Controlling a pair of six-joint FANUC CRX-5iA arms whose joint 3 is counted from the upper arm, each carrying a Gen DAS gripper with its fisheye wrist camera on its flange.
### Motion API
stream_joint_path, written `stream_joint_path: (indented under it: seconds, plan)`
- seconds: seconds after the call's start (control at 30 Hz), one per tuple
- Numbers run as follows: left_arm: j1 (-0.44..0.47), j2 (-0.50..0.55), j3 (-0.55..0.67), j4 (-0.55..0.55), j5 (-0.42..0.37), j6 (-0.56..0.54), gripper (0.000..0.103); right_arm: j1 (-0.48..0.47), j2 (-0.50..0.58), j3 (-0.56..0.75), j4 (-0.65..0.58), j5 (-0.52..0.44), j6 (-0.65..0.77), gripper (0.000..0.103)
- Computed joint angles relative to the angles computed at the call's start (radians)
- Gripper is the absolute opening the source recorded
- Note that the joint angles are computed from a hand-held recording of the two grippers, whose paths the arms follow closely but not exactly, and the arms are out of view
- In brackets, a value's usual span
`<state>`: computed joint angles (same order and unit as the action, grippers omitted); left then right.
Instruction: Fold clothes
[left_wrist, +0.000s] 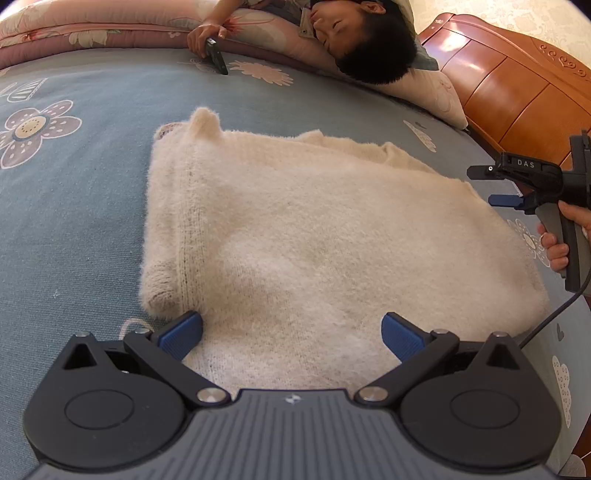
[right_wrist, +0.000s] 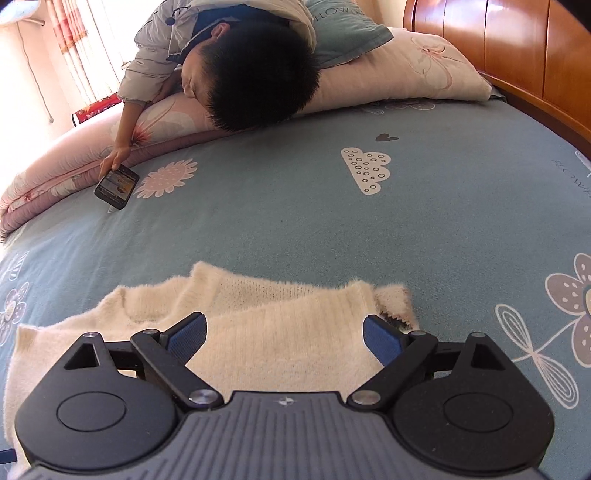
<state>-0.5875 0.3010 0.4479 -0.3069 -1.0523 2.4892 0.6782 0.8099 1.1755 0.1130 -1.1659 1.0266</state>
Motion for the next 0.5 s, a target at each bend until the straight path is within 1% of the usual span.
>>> stream_joint_path:
  seconds: [0.07, 0.13, 0.2, 0.27, 0.37, 0.43, 0.47, 0.5]
  plan:
    - [-0.002, 0.002, 0.004, -0.004, -0.004, -0.001, 0.102, -0.006, 0.016, 0.025, -0.033, -0.048, 0.017, 0.094]
    - [-0.003, 0.005, 0.008, -0.006, -0.008, -0.006, 0.102, -0.002, 0.039, 0.046, -0.018, -0.081, 0.025, 0.095]
    - [-0.002, 0.006, 0.009, -0.006, -0.008, -0.008, 0.102, 0.003, 0.031, 0.020, -0.008, -0.063, 0.032, 0.095]
    - [-0.002, 0.007, 0.009, -0.007, -0.009, -0.011, 0.102, 0.008, 0.036, 0.040, -0.004, -0.081, 0.035, 0.095]
    - [-0.003, 0.006, 0.009, -0.007, -0.010, -0.011, 0.102, 0.013, 0.000, 0.007, -0.010, -0.072, 0.040, 0.095]
    - [-0.004, 0.008, 0.012, -0.008, -0.013, -0.012, 0.102, 0.018, -0.042, -0.058, -0.009, -0.040, 0.049, 0.095]
    - [-0.005, 0.009, 0.014, -0.009, -0.017, -0.015, 0.102, 0.020, -0.048, -0.065, -0.009, -0.048, 0.052, 0.095]
    - [-0.006, 0.011, 0.018, -0.010, -0.021, -0.020, 0.102, 0.020, -0.028, -0.029, -0.015, -0.092, 0.049, 0.095]
